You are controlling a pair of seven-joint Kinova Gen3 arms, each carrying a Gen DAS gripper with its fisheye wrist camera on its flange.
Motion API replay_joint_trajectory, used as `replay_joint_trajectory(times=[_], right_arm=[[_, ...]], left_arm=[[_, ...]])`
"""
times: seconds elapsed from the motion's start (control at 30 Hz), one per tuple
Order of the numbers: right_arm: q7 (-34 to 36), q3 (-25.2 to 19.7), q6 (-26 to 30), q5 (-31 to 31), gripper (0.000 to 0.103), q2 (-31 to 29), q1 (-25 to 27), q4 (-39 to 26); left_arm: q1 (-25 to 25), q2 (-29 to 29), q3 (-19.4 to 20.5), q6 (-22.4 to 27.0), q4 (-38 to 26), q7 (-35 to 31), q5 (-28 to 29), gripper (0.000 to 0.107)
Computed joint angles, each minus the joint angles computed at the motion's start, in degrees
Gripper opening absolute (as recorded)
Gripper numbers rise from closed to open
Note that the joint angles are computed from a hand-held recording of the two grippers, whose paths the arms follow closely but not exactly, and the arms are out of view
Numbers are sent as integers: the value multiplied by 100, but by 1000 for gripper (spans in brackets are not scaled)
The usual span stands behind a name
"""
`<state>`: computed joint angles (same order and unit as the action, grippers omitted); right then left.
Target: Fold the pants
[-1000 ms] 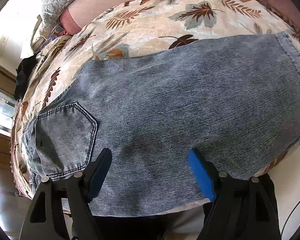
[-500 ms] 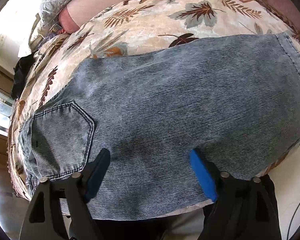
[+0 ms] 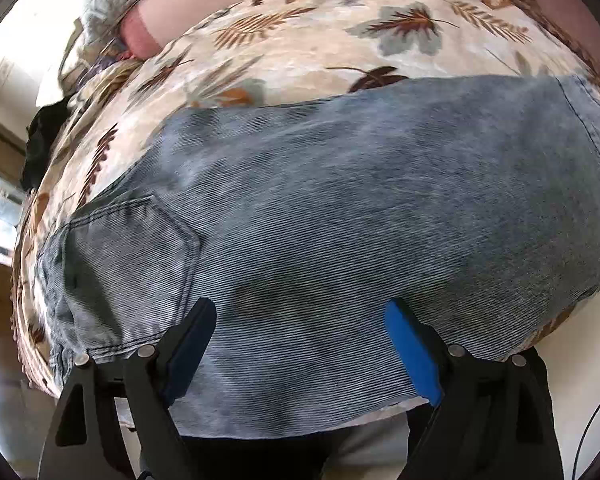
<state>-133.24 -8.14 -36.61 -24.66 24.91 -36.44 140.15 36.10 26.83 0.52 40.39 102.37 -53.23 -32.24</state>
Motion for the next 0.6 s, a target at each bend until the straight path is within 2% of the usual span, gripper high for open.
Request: replay_joint_trajectory(times=[0.07,0.2,0.37,0.4,0.47,0.53,0.6], right_arm=[[459,222,225,-466,19,-279,-384,-127],[1391,1131,862,-1017,18,-728,-1446,-660],[2556,2301,2014,-1671,18,-634,-2673,-1804],[2789,2390,2156,-1737,18,-517,-2816,-2069],[3158,2374,2608,-2026,18,-319,-2784,-2544],[3575,2033,2953,-2187,19,-33,-2496,-3074],[3842,1638,3299,-2173,24,333,-2158,-3604]], left_arm=[[-63,-147,-26,-128,100,25,-1,87],[-490,-590,-11,-423,362,-54,229,87],[-1120,-1066,-58,-791,758,-137,515,87],[-1283,-1177,-94,-881,865,-155,571,87],[-1559,-1318,-122,-1053,1032,-219,659,87],[-1742,-1425,-154,-1157,1157,-227,678,87],[-1937,-1481,-181,-1214,1227,-250,721,87]])
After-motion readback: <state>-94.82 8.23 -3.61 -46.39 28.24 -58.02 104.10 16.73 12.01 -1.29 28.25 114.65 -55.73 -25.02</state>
